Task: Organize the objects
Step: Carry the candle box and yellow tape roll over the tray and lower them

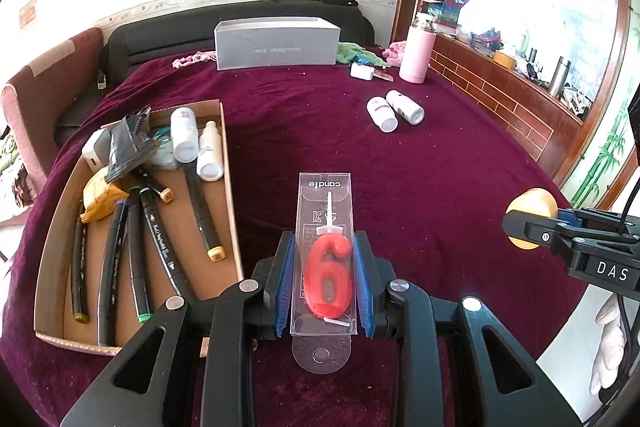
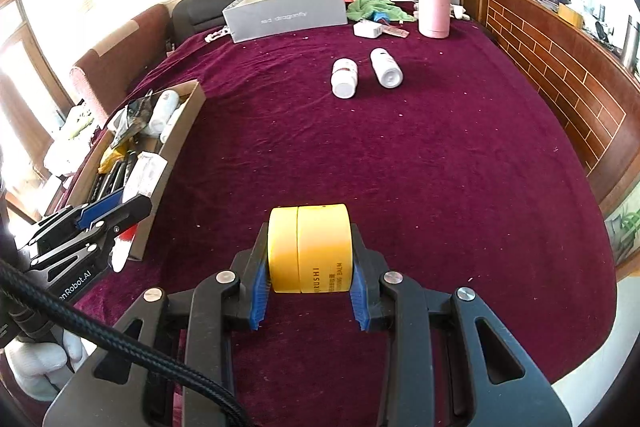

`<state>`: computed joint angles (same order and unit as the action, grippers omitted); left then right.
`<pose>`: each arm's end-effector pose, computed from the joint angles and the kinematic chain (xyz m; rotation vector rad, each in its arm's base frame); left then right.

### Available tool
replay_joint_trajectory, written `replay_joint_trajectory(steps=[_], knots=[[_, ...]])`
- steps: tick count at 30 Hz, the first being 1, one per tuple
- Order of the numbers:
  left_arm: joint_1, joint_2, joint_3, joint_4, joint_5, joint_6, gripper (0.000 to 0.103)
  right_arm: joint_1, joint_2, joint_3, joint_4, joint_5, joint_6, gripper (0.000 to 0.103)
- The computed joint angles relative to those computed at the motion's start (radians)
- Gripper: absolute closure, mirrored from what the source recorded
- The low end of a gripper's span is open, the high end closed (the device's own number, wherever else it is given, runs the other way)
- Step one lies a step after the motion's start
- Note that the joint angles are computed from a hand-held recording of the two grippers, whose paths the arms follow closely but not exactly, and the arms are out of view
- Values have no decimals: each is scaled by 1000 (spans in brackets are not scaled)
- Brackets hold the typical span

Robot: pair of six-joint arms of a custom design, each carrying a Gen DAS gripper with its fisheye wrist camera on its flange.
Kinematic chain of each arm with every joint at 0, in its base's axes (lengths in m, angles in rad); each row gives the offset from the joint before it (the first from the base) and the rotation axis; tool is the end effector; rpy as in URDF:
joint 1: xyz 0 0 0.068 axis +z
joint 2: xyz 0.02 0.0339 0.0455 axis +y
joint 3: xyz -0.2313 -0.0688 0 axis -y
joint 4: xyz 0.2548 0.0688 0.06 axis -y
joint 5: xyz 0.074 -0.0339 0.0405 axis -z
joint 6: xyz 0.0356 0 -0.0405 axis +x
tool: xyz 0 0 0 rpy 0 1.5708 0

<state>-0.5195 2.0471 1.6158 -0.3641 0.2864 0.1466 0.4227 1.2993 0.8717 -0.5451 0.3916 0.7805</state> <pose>0.3928 -0.2363 0.1898 0.9110 2.2046 -0.5177 0.2563 0.1004 0.1969 0.5800 2.3703 0.0267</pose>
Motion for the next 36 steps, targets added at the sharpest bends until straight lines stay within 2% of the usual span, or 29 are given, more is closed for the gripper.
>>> replay_joint_trajectory(steps=[8, 16, 25, 36], knots=[[48, -40, -40, 18, 31, -3, 79, 45, 66, 88, -16, 1, -14, 72], [128, -32, -3, 16, 31, -9, 79, 84, 246, 309, 1, -26, -115, 72], [230, 81, 155, -39, 19, -24, 79, 84, 457, 555, 13, -129, -204, 72], [284, 270, 421, -154, -19, -1, 79, 59, 648, 767, -9, -242, -230, 72]])
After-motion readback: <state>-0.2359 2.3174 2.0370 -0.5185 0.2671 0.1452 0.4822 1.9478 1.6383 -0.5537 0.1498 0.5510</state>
